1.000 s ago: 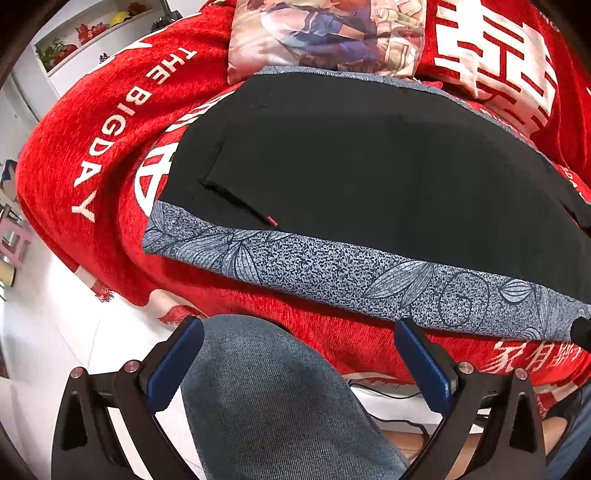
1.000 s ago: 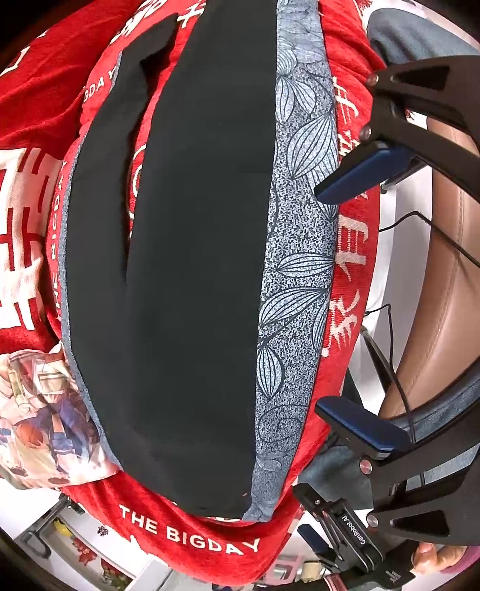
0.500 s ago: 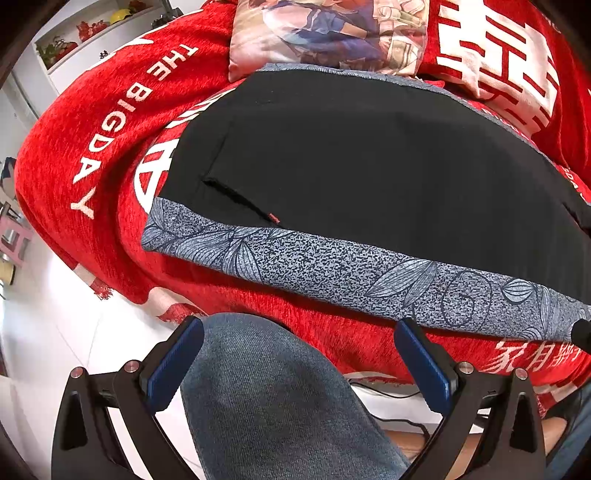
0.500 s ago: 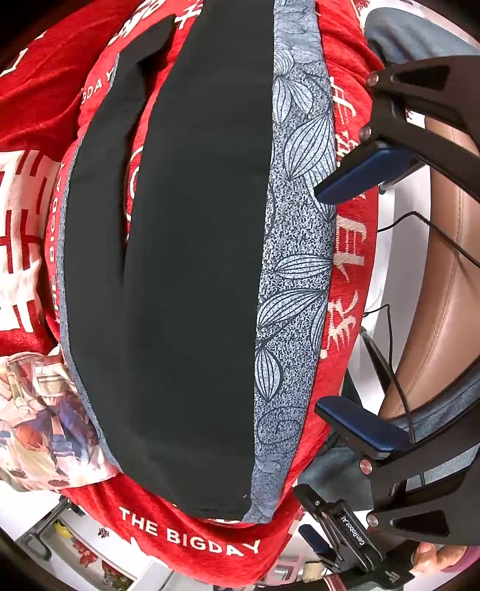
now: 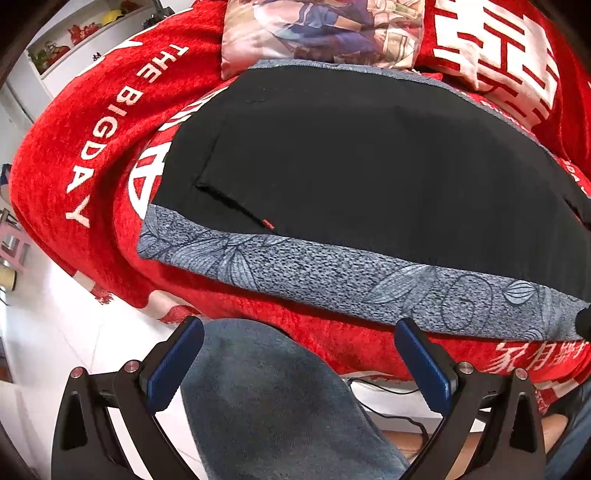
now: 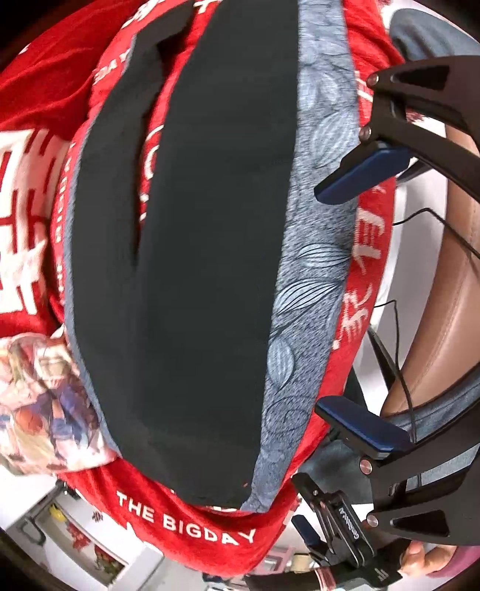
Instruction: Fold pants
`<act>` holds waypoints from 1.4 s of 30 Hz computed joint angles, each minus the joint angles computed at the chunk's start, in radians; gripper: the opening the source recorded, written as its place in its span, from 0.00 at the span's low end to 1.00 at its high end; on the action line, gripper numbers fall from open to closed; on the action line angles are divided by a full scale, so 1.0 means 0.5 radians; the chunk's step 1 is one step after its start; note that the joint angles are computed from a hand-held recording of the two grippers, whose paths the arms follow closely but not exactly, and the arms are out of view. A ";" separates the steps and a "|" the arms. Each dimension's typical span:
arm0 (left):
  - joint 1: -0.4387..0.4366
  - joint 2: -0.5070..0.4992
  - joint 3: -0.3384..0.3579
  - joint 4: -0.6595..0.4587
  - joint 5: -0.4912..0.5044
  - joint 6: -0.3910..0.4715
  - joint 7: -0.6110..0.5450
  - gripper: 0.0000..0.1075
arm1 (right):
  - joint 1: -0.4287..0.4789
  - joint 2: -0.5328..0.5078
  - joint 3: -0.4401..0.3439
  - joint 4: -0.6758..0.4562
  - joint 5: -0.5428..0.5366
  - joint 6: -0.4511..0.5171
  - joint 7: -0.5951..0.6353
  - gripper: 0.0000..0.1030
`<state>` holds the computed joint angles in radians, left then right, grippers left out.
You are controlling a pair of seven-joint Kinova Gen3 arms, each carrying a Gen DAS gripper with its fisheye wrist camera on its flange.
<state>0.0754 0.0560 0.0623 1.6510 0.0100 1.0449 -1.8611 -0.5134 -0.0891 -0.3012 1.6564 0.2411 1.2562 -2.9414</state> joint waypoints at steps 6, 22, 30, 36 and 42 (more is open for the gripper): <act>0.006 0.022 -0.001 -0.031 -0.038 0.023 0.053 0.96 | 0.037 -0.042 0.050 0.059 -0.059 -0.210 0.169 1.00; 0.032 0.096 0.004 -0.086 -0.112 0.053 0.143 0.96 | 0.209 -0.227 0.083 0.421 -0.383 -0.832 0.306 1.00; -0.067 0.136 -0.023 -0.121 0.097 0.079 -0.028 0.96 | -0.485 -0.264 0.715 0.592 -0.441 -1.222 0.424 0.99; -0.285 0.243 -0.074 -0.225 0.464 0.149 -0.228 0.96 | -0.975 -0.330 1.270 0.879 -0.917 -1.698 0.837 0.73; -0.531 0.466 -0.071 -0.387 0.795 0.425 -0.425 0.96 | -1.493 -0.329 1.782 1.061 -1.405 -1.941 1.304 0.73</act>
